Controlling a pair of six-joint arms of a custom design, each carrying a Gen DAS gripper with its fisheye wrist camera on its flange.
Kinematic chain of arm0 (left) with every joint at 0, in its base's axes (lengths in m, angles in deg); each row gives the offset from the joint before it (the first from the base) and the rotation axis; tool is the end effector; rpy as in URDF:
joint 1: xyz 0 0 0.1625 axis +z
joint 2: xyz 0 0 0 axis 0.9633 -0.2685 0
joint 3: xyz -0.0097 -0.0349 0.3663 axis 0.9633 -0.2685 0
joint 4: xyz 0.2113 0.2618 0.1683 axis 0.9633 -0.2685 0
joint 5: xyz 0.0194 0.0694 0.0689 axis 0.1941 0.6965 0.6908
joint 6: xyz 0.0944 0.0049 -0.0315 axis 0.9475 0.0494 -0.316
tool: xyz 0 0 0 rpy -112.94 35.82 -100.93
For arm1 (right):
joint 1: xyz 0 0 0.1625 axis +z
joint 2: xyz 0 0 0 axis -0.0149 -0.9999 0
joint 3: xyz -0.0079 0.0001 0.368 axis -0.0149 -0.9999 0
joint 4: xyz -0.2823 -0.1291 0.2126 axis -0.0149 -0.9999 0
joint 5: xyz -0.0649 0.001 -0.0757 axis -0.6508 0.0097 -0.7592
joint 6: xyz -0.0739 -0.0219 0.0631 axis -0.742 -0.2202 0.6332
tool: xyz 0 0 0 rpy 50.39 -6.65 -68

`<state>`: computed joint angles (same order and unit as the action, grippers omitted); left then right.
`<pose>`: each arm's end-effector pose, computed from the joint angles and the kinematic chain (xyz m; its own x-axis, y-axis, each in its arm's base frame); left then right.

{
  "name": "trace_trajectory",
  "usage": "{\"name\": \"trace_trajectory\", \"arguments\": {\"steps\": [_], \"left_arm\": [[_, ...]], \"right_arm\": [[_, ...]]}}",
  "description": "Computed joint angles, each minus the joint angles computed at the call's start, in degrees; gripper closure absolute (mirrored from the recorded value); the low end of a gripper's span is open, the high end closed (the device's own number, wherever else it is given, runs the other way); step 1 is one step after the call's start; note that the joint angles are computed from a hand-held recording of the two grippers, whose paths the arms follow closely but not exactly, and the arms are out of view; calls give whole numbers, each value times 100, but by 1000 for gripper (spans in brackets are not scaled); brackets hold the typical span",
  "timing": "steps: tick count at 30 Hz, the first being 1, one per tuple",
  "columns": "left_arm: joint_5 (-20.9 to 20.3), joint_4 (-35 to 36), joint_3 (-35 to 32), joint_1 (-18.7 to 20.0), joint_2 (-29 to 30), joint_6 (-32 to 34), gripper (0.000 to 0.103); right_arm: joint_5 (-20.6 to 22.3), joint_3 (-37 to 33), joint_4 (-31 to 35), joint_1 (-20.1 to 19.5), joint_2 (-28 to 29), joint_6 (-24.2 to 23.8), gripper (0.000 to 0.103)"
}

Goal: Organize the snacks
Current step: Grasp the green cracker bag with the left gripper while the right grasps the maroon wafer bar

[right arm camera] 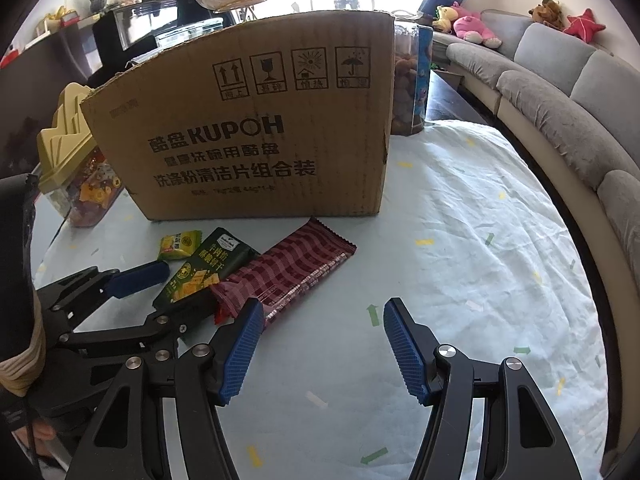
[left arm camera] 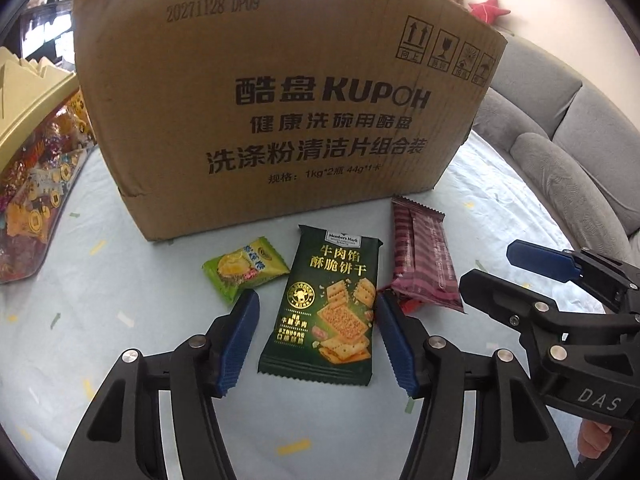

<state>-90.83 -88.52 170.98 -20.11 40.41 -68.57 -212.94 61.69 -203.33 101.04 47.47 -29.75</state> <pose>-0.1835 -0.5565 0.0487 -0.6478 0.6121 -0.4536 0.7289 0.6712 -0.1353 0.1495 -0.4858 0.0922 -0.7368 0.2529 0.6271 -0.2564 0.7536 -0.6052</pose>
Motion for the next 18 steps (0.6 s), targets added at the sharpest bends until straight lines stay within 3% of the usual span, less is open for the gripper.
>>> {"name": "trace_trajectory", "arguments": {"steps": [5,15,18], "left_arm": [[-8,-209,29,36,35,-6,59],[-364,-155,50,273,-150,-137,61],[-262,-227,232,244,-333,-158,62]], "right_arm": [[87,-49,116,-59,-25,69,39],[326,-223,380,-141,-60,395,39],[344,-318,471,-154,-24,488,39]]}}
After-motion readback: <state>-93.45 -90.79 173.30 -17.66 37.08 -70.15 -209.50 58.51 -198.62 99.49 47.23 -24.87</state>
